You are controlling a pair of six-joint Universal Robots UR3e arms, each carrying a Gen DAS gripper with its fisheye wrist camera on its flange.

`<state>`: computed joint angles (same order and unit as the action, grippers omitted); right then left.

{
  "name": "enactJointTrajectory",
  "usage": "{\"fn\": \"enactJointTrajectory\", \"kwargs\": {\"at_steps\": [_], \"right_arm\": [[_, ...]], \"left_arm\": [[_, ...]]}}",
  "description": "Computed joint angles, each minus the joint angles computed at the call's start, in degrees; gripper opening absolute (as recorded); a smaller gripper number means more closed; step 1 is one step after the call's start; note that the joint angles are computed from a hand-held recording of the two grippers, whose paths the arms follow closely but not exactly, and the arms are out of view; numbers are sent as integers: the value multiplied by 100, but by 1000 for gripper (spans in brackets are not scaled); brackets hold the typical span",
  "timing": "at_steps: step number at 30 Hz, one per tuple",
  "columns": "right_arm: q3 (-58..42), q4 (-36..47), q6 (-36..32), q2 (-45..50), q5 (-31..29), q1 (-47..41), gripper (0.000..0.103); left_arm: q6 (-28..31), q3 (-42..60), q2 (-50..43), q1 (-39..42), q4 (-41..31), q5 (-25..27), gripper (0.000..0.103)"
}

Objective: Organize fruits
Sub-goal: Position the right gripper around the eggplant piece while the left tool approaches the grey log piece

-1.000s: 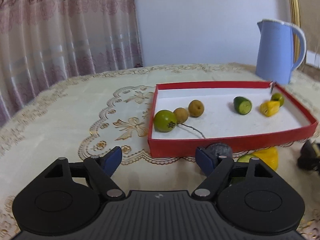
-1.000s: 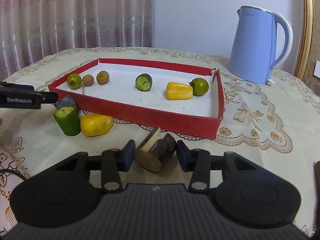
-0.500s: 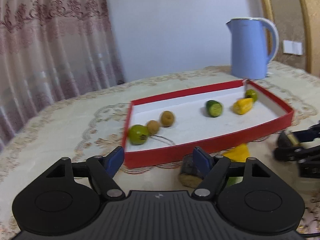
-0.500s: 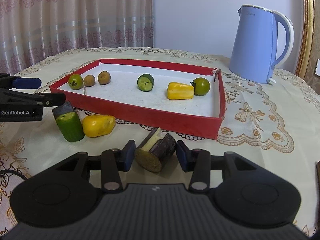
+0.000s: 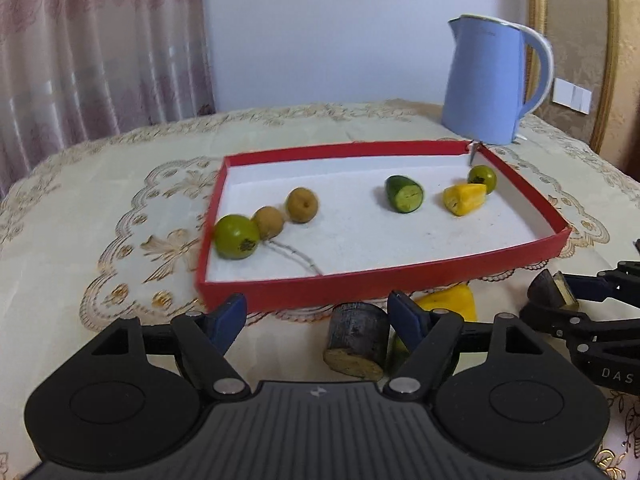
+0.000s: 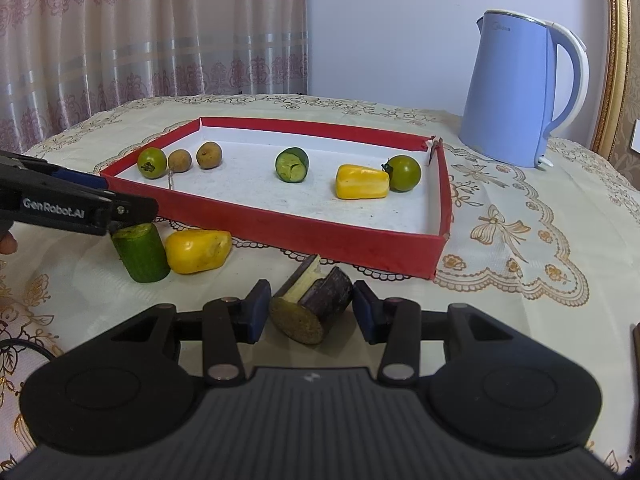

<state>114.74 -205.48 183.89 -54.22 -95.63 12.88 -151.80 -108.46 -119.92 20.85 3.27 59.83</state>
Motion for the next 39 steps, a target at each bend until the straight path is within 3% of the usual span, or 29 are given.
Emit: {"fn": "enactJointTrajectory", "kwargs": {"at_steps": [6, 11, 13, 18, 25, 28, 33, 39], "right_arm": [[22, -36, -20, 2, 78, -29, 42], [19, -30, -27, 1, 80, -31, 42], [9, -19, -32, 2, 66, -21, 42], [7, -15, -45, -1, 55, -20, 42], [2, -11, -46, 4, 40, -8, 42], [0, -14, -42, 6, 45, -10, 42], [-2, -9, -39, 4, 44, -8, 42], [-1, -8, -42, 2, 40, -7, 42]], "left_arm": [[150, -331, 319, 573, -34, -251, 78], [680, -133, 494, 1143, -1223, -1247, 78], [1020, -259, 566, 1269, -1365, -1562, 78], [1090, -693, 444, 1030, -189, -1213, 78], [1150, -472, 223, 814, -422, -1025, 77], [1180, -362, 133, 688, -526, -896, 68], [1000, -265, 0, 566, -416, -621, 35], [891, -188, 89, 779, -834, -913, 33]]}}
